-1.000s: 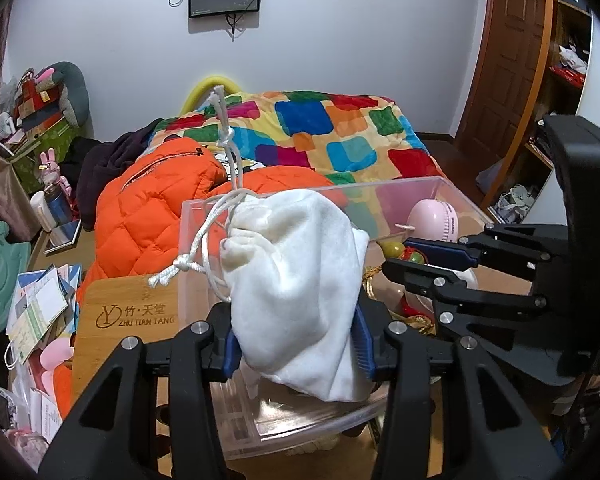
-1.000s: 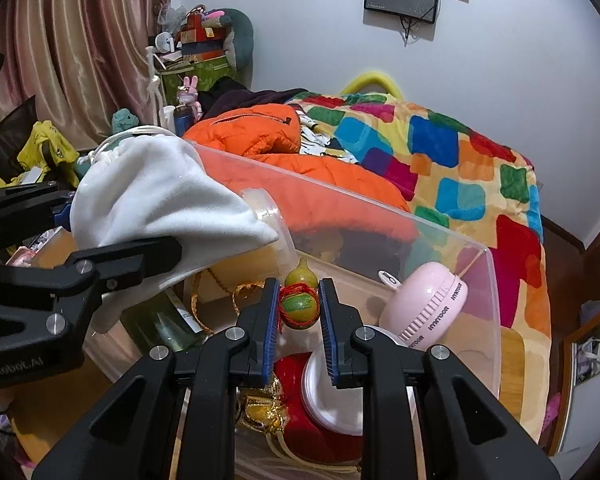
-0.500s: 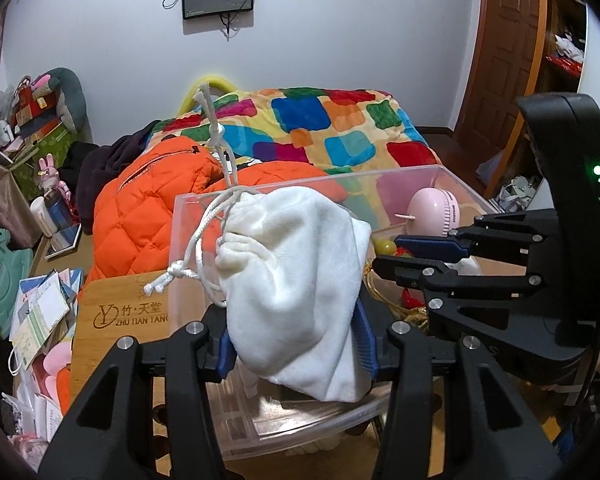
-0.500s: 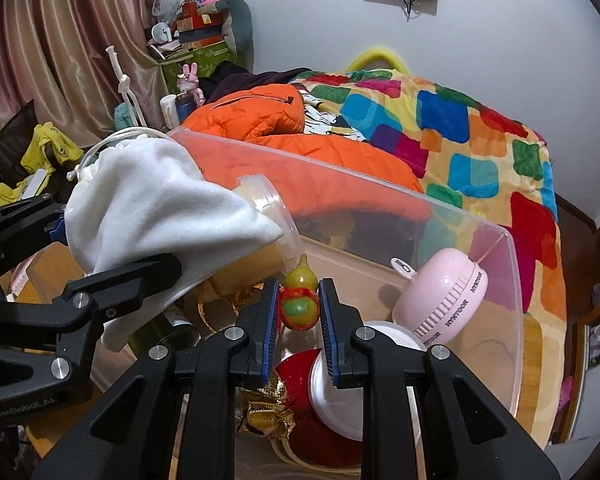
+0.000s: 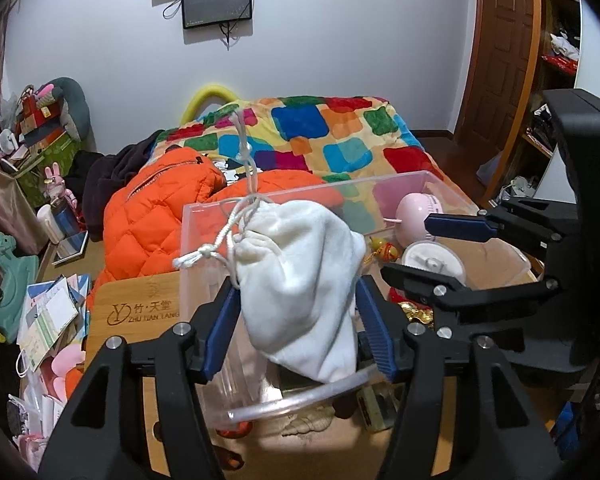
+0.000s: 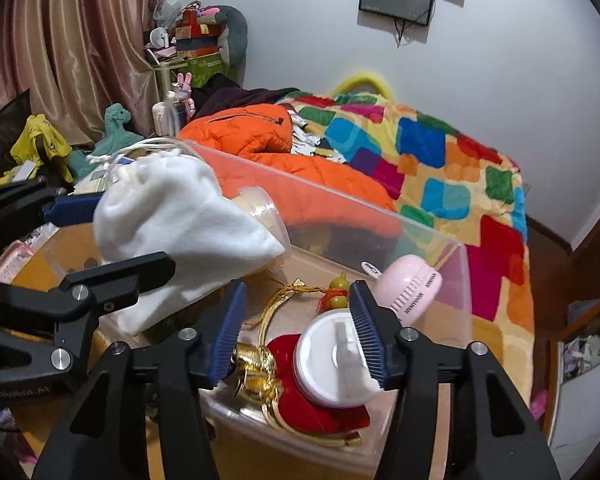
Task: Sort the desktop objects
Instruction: 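Open both grippers to drop the toy and bag into the box, then move the right gripper to the green block while the left approaches the seashell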
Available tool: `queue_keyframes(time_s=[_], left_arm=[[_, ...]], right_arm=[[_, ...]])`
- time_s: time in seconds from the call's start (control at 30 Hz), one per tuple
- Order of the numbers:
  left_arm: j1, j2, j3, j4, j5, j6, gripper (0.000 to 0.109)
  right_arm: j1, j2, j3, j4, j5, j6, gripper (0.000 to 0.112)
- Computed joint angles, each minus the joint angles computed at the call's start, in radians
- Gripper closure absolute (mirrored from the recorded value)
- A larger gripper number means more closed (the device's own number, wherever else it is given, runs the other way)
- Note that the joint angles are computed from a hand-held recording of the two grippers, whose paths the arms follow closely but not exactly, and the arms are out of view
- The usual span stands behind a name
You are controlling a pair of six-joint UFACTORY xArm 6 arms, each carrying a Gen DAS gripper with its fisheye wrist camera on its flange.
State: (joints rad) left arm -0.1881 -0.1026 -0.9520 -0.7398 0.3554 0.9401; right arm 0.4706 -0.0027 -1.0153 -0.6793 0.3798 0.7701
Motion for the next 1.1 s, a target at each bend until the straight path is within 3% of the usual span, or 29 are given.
queue_keyframes(time_s=[0.2, 0.43, 0.57, 0.7, 0.83, 1.1], left_arm=[[-0.001, -0.056, 0.042, -0.014, -0.022, 0.022, 0.038], [-0.009, -0.12, 0.102, 0.001, -0.062, 0.027, 0.035], [-0.004, -0.152, 0.13, 0.011, -0.07, 0.018, 0.034], [0.007, -0.189, 0.158, -0.024, -0.081, 0.05, 0.022], [0.024, -0.232, 0.185, -0.065, -0.08, 0.095, 0.019], [0.077, -0.255, 0.213, -0.124, -0.065, 0.154, 0.016]], right_arm=[[0.02, -0.053, 0.029, -0.085, 0.039, 0.087, 0.052], [0.049, -0.124, 0.066, -0.202, 0.096, 0.214, 0.038], [0.066, -0.165, 0.095, -0.225, 0.113, 0.257, 0.037], [0.091, -0.193, 0.11, -0.255, 0.137, 0.306, 0.037], [0.112, -0.219, 0.126, -0.272, 0.149, 0.353, 0.032], [0.162, -0.236, 0.142, -0.3, 0.181, 0.431, 0.031]])
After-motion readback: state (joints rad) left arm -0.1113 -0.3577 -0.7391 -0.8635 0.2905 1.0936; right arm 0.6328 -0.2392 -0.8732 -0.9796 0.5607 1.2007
